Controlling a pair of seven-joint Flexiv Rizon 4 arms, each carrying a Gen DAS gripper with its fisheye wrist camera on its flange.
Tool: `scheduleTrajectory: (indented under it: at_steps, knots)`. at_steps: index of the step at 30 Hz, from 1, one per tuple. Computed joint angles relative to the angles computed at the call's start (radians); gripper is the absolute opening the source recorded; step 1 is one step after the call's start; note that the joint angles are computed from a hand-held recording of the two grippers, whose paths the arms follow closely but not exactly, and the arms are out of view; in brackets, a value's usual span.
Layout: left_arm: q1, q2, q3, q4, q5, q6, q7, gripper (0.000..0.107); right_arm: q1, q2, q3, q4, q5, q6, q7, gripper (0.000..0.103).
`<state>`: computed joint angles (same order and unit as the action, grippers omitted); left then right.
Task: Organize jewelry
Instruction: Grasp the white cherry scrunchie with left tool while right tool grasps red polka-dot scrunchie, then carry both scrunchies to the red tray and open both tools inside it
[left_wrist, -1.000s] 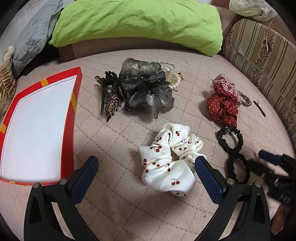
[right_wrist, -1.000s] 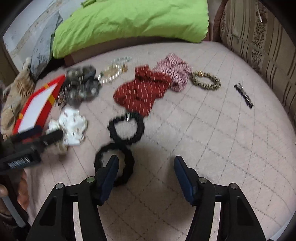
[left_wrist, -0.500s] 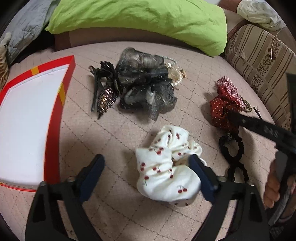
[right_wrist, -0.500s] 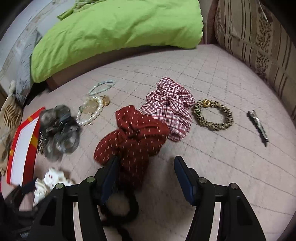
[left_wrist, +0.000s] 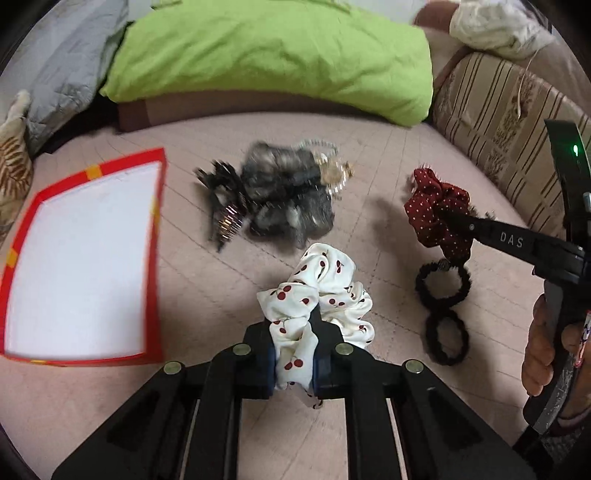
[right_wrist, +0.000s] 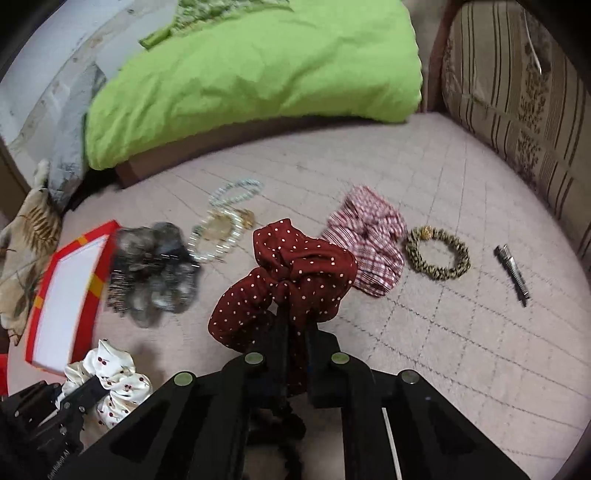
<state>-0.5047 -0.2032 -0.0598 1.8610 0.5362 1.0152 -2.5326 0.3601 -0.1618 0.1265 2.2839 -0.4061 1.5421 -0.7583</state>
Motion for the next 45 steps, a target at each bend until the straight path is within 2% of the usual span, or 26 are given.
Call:
scheduleTrajectory:
  at_steps: [3, 4, 5, 9, 12, 16, 18, 21, 26, 31, 33, 35, 37, 41, 43, 45]
  knots:
    - [0.006, 0.074, 0.010, 0.048, 0.013, 0.006, -0.019, 0.013, 0.004, 0.042, 0.019, 0.002, -0.009, -0.005, -0.002, 0.008]
    - [0.016, 0.111, 0.011, 0.073, 0.016, 0.006, -0.024, 0.013, 0.025, 0.057, -0.015, 0.014, -0.094, 0.007, 0.068, 0.008]
    - [0.030, 0.137, 0.008, 0.090, 0.017, 0.003, -0.028, 0.013, 0.033, 0.070, -0.016, 0.014, -0.114, 0.008, 0.081, 0.008]
    - [0.097, 0.253, 0.006, 0.171, 0.019, -0.018, -0.035, 0.013, 0.026, 0.066, 0.085, -0.054, 0.002, -0.034, -0.032, 0.008]
    - [0.153, 0.309, -0.002, 0.192, 0.045, -0.065, -0.031, 0.013, 0.036, 0.037, 0.161, -0.131, 0.154, -0.077, -0.151, 0.008]
    - [0.232, 0.366, 0.015, 0.236, 0.020, -0.059, 0.018, 0.013, 0.064, -0.022, 0.224, -0.245, 0.290, -0.124, -0.266, 0.008]
    - [0.276, 0.376, 0.016, 0.242, 0.020, -0.066, 0.042, 0.013, 0.099, -0.054, 0.220, -0.290, 0.295, -0.138, -0.278, 0.008]
    - [0.346, 0.363, 0.023, 0.243, 0.016, -0.053, 0.096, 0.013, 0.186, -0.104, 0.154, -0.337, 0.194, -0.139, -0.217, 0.008]
    - [0.444, 0.302, 0.035, 0.225, -0.001, -0.022, 0.175, 0.013, 0.236, -0.236, 0.160, -0.506, 0.171, -0.216, -0.238, 0.008]
    - [0.489, 0.203, 0.066, 0.166, 0.022, -0.012, 0.184, 0.018, 0.285, -0.375, 0.137, -0.677, 0.150, -0.308, -0.241, 0.008]
    - [0.491, 0.170, 0.082, 0.141, 0.050, -0.012, 0.162, 0.025, 0.302, -0.422, 0.121, -0.735, 0.142, -0.337, -0.241, 0.008]
    - [0.491, 0.141, 0.102, 0.124, 0.055, 0.000, 0.158, 0.038, 0.323, -0.465, 0.097, -0.783, 0.125, -0.358, -0.236, 0.008]
    - [0.485, 0.121, 0.118, 0.111, 0.066, 0.010, 0.150, 0.044, 0.335, -0.502, 0.081, -0.827, 0.115, -0.379, -0.231, 0.008]
    - [0.474, 0.095, 0.144, 0.102, 0.071, 0.034, 0.149, 0.066, 0.355, -0.535, 0.044, -0.855, 0.090, -0.381, -0.214, 0.011]
    - [0.466, 0.092, 0.153, 0.101, 0.080, 0.035, 0.139, 0.067, 0.379, -0.538, 0.002, -0.847, 0.051, -0.364, -0.184, 0.023]
    - [0.460, 0.097, 0.157, 0.107, 0.078, 0.032, 0.135, 0.069, 0.386, -0.539, -0.014, -0.841, 0.024, -0.351, -0.173, 0.049]
